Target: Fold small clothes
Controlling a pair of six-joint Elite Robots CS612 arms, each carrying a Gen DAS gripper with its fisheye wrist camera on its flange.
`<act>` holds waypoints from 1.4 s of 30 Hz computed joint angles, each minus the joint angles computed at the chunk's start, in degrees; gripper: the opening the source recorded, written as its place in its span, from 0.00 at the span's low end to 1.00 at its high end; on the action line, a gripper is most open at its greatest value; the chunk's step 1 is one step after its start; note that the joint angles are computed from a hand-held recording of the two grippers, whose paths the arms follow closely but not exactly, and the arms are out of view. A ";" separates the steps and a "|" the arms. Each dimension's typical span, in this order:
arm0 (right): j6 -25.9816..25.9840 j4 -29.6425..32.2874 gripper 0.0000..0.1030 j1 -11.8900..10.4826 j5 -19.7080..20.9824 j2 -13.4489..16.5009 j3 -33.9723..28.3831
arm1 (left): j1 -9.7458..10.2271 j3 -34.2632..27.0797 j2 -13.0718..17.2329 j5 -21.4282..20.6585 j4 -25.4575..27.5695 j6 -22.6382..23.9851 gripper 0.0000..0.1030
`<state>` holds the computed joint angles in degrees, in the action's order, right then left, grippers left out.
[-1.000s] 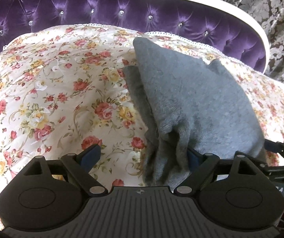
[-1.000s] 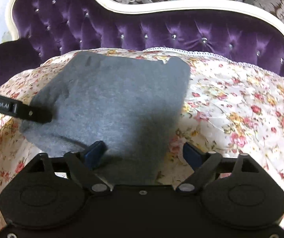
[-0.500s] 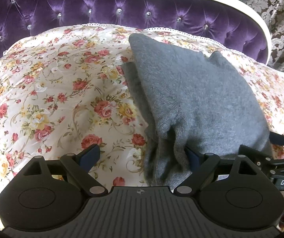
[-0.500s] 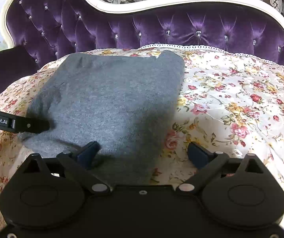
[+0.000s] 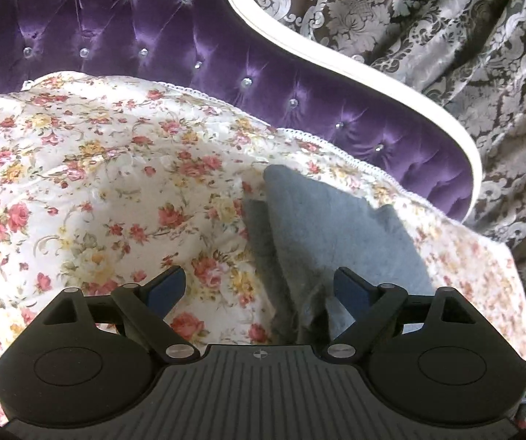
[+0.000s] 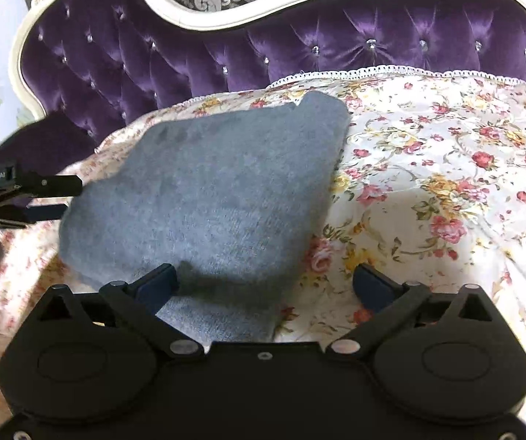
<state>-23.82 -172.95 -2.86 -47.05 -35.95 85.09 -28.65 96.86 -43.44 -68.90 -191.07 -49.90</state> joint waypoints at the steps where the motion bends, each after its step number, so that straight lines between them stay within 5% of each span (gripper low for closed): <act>1: 0.67 0.35 0.99 -0.25 0.94 -0.07 -0.18 | 0.12 -0.13 0.18 -0.88 -0.67 0.22 0.86; 6: 6.73 2.47 0.99 -1.39 7.55 1.38 -3.64 | 0.76 -1.02 1.28 -8.24 -3.48 0.83 0.86; 11: 14.10 5.06 0.99 -1.53 12.30 4.45 -9.24 | 0.78 -2.10 2.18 -10.82 -1.22 2.04 0.86; 15: 13.73 12.82 0.99 -0.87 13.91 6.36 -13.53 | 1.20 -3.51 3.31 -13.65 1.90 0.64 0.86; 26: 8.65 22.13 1.00 0.87 20.26 10.04 -20.52 | 1.22 -7.31 7.13 -15.56 -5.16 4.67 0.92; 27: 8.52 22.70 1.00 0.96 20.57 10.25 -20.95 | 1.17 -7.35 7.06 -15.48 -4.90 4.79 0.90; 29: 8.18 24.29 1.00 0.86 21.24 10.29 -21.32 | 1.77 -7.49 7.37 -19.47 -6.57 4.04 0.37; 30: 8.08 24.73 1.00 0.68 21.77 10.21 -21.13 | 2.51 -7.78 7.94 -23.55 -8.04 1.66 0.36; 31: 7.82 25.20 0.98 0.45 22.26 10.04 -20.77 | 2.89 -7.87 8.22 -25.69 -8.93 -0.99 0.33; 34: 7.44 24.16 0.43 0.27 17.41 8.21 -18.16 | 2.30 -6.62 7.24 -25.63 -9.28 -1.83 0.32; 38: 7.83 21.31 0.43 -0.85 16.37 4.81 -12.52 | 0.43 -2.87 4.76 -26.99 -10.58 -2.47 0.32; 42: 2.84 20.96 0.43 -2.25 12.57 -0.62 -4.39 | -2.48 1.85 2.58 -27.42 -12.32 -3.03 0.32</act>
